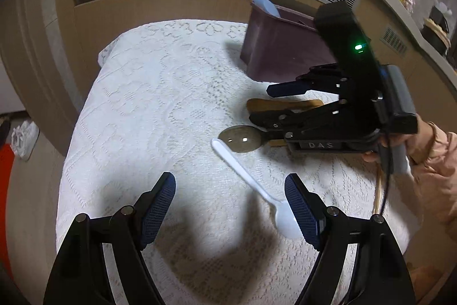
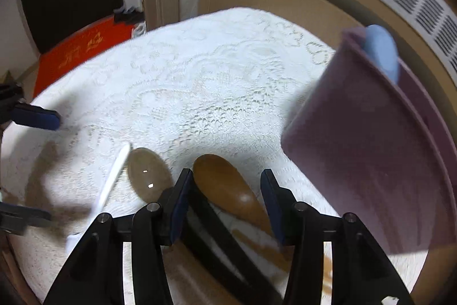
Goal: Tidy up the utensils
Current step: 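Grasp the wooden spoon by its handle with the right tool and lift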
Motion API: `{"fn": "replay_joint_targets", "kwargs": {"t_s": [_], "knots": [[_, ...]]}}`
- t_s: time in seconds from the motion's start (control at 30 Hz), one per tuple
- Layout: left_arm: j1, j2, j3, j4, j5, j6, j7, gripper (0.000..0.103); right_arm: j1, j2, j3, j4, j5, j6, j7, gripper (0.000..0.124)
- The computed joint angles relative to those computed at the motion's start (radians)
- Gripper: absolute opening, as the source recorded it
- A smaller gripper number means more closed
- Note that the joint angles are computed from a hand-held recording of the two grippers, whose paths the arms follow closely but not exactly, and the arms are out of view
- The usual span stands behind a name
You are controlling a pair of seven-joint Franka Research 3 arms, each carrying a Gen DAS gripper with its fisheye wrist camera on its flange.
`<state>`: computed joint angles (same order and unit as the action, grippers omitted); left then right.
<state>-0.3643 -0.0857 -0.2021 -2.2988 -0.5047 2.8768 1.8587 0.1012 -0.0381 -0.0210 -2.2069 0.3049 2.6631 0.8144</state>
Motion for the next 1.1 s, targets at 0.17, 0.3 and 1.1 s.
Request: {"fn": "replay_joint_targets", "kwargs": {"t_s": [0.17,0.3,1.1], "knots": [[0.006,-0.004,0.011,-0.004,-0.016,-0.011,-0.001,0.079,-0.018,0.036,-0.016,0.068,0.076,-0.106,-0.032,0.056],[0.008,0.010,0.008,0.016,-0.052,-0.028,0.014,0.079,-0.030,0.013,-0.019,0.041,0.095,-0.092,-0.001,0.032],[0.005,0.122,-0.089,0.186,0.061,-0.114,0.081,0.062,-0.152,-0.341,-0.098,-0.305,0.030,-0.011,0.086,0.036]]}}
